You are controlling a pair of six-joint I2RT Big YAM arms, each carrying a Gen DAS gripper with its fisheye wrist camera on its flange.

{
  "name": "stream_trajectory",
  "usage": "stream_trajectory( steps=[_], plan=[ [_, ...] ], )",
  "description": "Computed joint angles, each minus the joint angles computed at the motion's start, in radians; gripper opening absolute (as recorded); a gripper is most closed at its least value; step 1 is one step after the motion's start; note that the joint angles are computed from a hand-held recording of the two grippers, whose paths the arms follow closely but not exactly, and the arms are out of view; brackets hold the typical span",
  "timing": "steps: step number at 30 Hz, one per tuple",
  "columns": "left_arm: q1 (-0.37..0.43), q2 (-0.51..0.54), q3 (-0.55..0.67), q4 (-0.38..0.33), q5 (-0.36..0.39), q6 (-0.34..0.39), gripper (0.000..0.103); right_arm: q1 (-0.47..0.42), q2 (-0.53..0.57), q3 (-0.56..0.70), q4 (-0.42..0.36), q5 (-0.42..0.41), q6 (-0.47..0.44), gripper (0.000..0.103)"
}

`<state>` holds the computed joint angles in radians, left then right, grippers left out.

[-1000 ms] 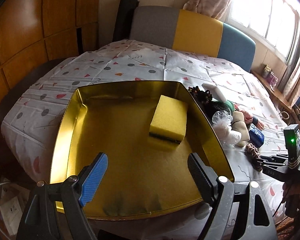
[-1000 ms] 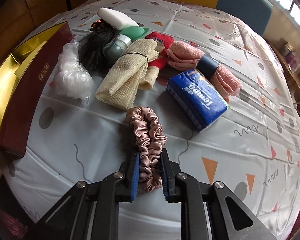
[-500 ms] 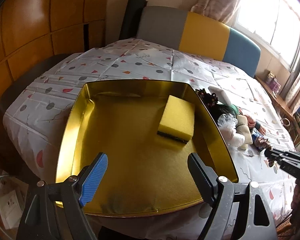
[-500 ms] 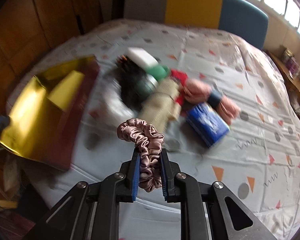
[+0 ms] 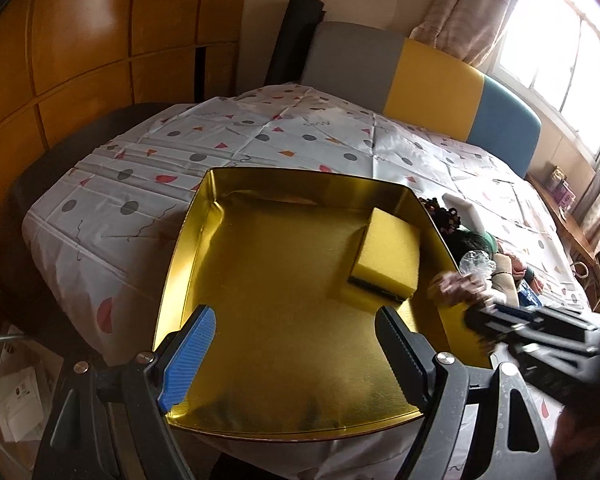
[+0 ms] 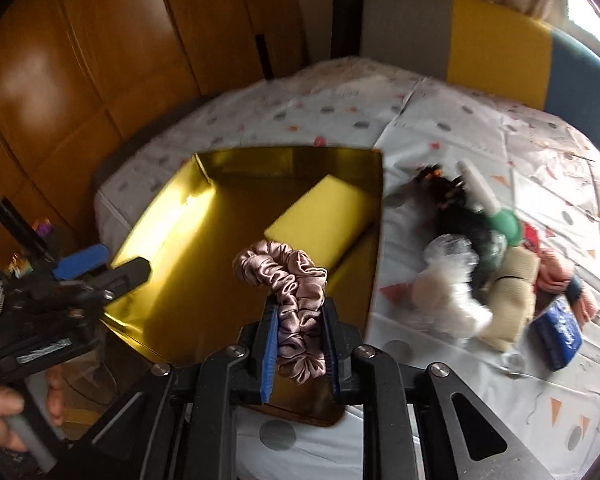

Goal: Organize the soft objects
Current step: 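Lift the pink scrunchie with the right gripper and release it into the tray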

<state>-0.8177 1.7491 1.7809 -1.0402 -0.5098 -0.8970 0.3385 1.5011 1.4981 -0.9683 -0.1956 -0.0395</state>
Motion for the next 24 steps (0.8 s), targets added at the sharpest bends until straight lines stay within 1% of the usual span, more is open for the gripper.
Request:
stream_trajectory(
  steps=[3,5,7,11,14,18,24],
  plan=[
    [0.003,0.005,0.001,-0.006,0.005,0.0,0.084,0.025,0.047,0.021,-0.013,0.024,0.003,0.029],
    [0.002,0.008,0.001,-0.008,0.007,0.003,0.084,0.024,0.063,0.021,-0.015,0.056,0.008,0.034],
    [0.001,0.011,0.001,-0.006,0.007,0.012,0.084,0.015,0.055,0.006,0.0,0.039,0.005,0.035],
    [-0.001,0.021,0.011,-0.008,0.014,0.023,0.084,-0.01,0.014,-0.023,0.034,0.002,0.007,0.05],
    [-0.004,0.028,0.022,-0.016,0.019,0.028,0.084,-0.027,-0.012,-0.039,0.061,-0.002,0.013,0.055],
    [-0.009,0.036,0.036,-0.023,0.017,0.035,0.083,-0.053,-0.05,-0.066,0.102,0.002,0.023,0.059],
    [-0.018,0.044,0.056,-0.044,0.003,0.042,0.083,-0.084,-0.083,-0.088,0.13,0.025,0.024,0.062]
  ],
)
